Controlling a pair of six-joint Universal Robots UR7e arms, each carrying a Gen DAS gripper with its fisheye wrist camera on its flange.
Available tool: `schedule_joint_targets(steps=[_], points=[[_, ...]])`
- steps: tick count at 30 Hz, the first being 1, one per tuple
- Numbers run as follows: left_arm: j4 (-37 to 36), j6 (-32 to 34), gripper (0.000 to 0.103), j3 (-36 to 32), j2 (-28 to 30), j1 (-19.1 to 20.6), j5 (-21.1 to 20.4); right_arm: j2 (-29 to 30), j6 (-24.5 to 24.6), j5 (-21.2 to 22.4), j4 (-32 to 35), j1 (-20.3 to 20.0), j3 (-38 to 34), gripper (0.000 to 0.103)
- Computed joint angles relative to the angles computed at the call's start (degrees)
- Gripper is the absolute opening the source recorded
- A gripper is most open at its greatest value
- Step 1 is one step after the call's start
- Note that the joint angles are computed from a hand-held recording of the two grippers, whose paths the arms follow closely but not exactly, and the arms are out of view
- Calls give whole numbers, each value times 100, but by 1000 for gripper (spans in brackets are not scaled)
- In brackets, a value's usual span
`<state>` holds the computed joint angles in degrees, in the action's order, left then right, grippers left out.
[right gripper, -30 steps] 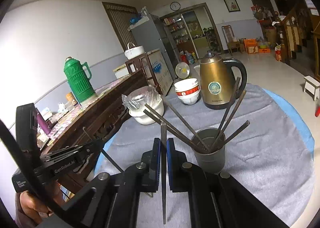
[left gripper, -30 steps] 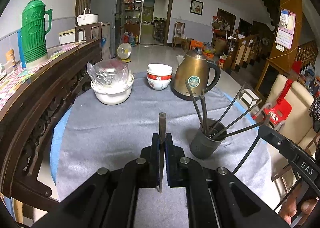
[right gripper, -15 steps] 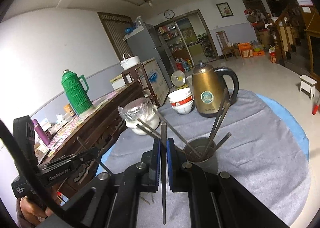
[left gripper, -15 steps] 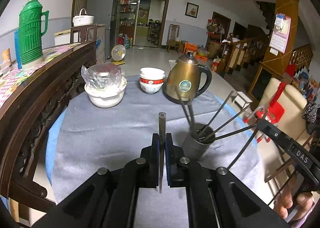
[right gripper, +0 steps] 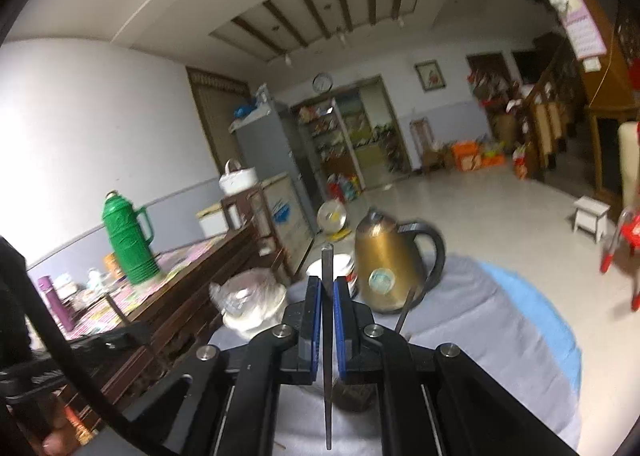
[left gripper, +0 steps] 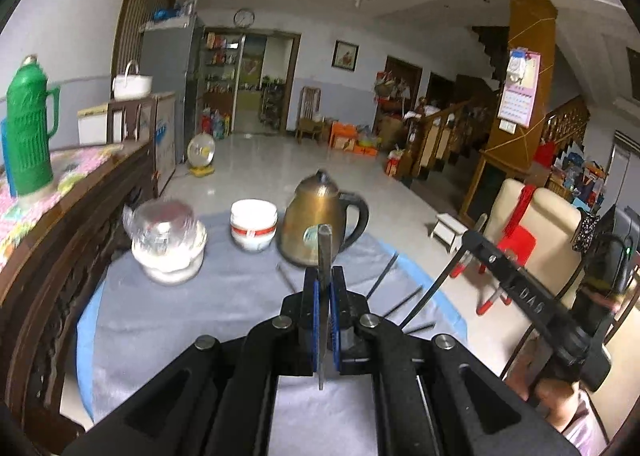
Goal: Organize utensils
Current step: 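Raise the left tool's chopstick into the gray cup while the right tool lowers its chopstick in, then open the left tool to drop its chopstick in the cup while the right tool releases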
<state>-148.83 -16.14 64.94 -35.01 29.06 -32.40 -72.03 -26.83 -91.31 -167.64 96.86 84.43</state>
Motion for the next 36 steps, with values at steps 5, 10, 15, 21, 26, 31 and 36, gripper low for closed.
schedule_joint_targets(steps=[5, 10, 15, 21, 26, 31, 36], points=[[-438, 640, 5, -811, 586, 29, 185, 232, -13, -105, -574, 40, -201, 7], [-597, 975, 5, -1678, 1240, 203, 386, 543, -12, -283, -916, -10, -415, 7], [-305, 711, 5, -1981, 1563, 394, 387, 679, 176, -391, -598, -162, -507, 7], [726, -159, 5, -1783, 1431, 557, 74, 524, 169, -331, -176, -293, -401, 7], [810, -144, 20, -1327, 1194, 461, 75, 355, 662, 83, 716, -497, -530, 8], [284, 325, 66, -556, 845, 210, 693, 161, 960, 483, 1195, -638, -436, 11], [1344, -475, 86, 159, 325, 68, 1167, -208, 1310, 1020, 997, -861, -33, 75]])
